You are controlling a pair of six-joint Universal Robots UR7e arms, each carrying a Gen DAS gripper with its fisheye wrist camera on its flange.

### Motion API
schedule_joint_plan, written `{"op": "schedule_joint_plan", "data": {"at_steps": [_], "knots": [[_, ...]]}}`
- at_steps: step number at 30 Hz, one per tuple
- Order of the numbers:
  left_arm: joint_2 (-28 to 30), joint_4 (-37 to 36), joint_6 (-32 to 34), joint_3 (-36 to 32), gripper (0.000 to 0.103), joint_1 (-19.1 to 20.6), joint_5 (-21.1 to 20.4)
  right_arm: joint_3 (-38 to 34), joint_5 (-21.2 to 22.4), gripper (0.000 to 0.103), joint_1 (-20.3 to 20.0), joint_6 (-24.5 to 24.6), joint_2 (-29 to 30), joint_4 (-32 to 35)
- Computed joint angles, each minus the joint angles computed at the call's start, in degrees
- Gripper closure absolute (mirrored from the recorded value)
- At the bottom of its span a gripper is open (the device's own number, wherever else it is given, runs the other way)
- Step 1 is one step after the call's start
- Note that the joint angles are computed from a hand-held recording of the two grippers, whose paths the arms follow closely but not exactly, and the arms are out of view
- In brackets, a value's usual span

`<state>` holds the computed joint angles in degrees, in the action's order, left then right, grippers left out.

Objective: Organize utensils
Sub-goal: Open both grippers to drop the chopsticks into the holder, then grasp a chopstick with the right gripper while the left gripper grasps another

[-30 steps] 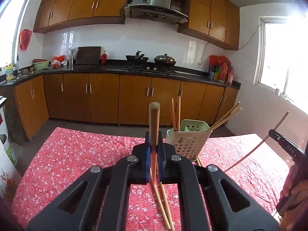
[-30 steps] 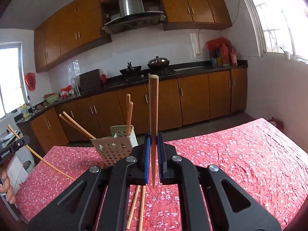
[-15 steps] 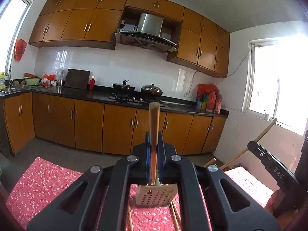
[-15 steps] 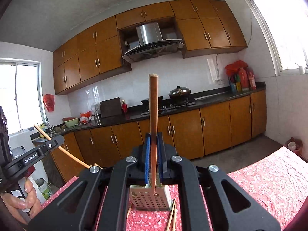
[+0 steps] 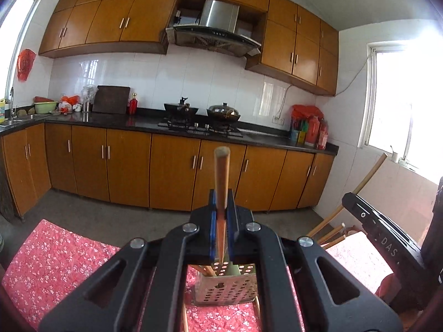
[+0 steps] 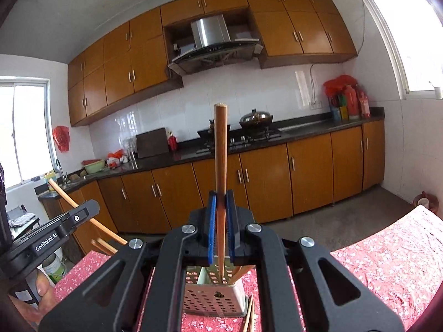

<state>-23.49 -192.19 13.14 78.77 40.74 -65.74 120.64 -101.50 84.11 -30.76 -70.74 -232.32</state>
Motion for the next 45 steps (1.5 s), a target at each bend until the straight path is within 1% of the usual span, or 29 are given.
{"op": "schedule_joint_plan", "data": {"at_steps": [2, 4, 6, 11, 15, 18, 21, 23, 26, 28, 31, 33, 37, 40, 41, 42, 43, 45], "knots": [[0.38, 1.63, -0.68, -0.65, 0.096, 0.32, 0.01, 0.19, -0.93, 0.094, 0.14, 0.43, -0.06, 0.84], [0.42, 1.84, -0.81, -0.81, 0.093, 0.54, 0.00, 0.71, -1.31, 0.090, 0.38, 0.09, -0.33, 0.82], [0.08, 1.52, -0.86, -0.40, 0.089, 0.73, -0.20, 1.08, -1.54, 0.074, 0.44, -0.44, -0.39, -0.35], [-2.15, -1.39, -1.44, 2.50, 0.087, 0.73, 0.35, 3.84, -2.26, 0.073, 0.85, -0.60, -2.72, -2.09], [-6.12, -5.74, -2.18, 8.84, 0.081, 0.69, 1.87, 8.19, -4.50, 0.073, 0.58, -0.19, -5.48, -3.35], [-8.87, -7.79, -2.07, 14.55, 0.079, 1.06, 4.88, 11.43, -7.30, 0.072, -0.72, 0.32, -6.76, -2.63], [-10.38, -6.55, -2.13, 19.41, 0.079, 1.98, 9.31, 14.25, -10.73, 0.072, -3.52, 1.96, -7.15, 1.68], [-10.25, -5.97, -1.71, 21.97, 0.079, 2.75, 12.60, 15.30, -12.75, 0.072, -5.31, 3.01, -6.08, 4.53], [-9.76, -3.41, -3.39, 25.00, 0.079, 4.30, 15.76, 16.69, -13.32, 0.073, -7.91, 5.81, -4.24, 9.43], [-9.70, -1.22, -5.12, 26.44, 0.079, 5.20, 16.40, 16.99, -12.67, 0.074, -8.99, 7.19, -3.12, 12.12], [-9.62, 1.18, -7.20, 27.83, 0.079, 6.07, 16.55, 16.36, -13.45, 0.079, -8.90, 7.21, 0.13, 14.01], [-9.72, 2.54, -8.10, 28.23, 0.079, 6.50, 15.87, 15.36, -14.22, 0.081, -8.46, 7.33, 1.76, 15.62], [-9.91, 4.15, -8.50, 28.40, 0.079, 7.00, 13.58, 14.09, -14.72, 0.081, -8.29, 7.08, 3.64, 16.58], [-9.92, 5.98, -9.24, 27.74, 0.079, 7.29, 11.82, 12.33, -16.08, 0.081, -7.78, 6.75, 5.09, 17.24], [-9.75, 6.24, -9.58, 27.75, 0.079, 7.21, 11.45, 11.23, -16.72, 0.083, -7.64, 6.81, 5.94, 17.79], [-9.66, 7.17, -10.01, 27.38, 0.079, 7.23, 10.83, 11.05, -17.10, 0.091, -7.76, 6.81, 6.36, 17.82], [-9.53, 8.10, -10.31, 27.00, 0.079, 7.26, 10.28, 10.83, -17.15, 0.093, -8.06, 6.16, 6.26, 17.21], [-9.19, 9.39, -10.54, 26.55, 0.079, 7.21, 9.43, 10.15, -17.84, 0.095, -8.32, 6.09, 6.73, 16.79]]}}
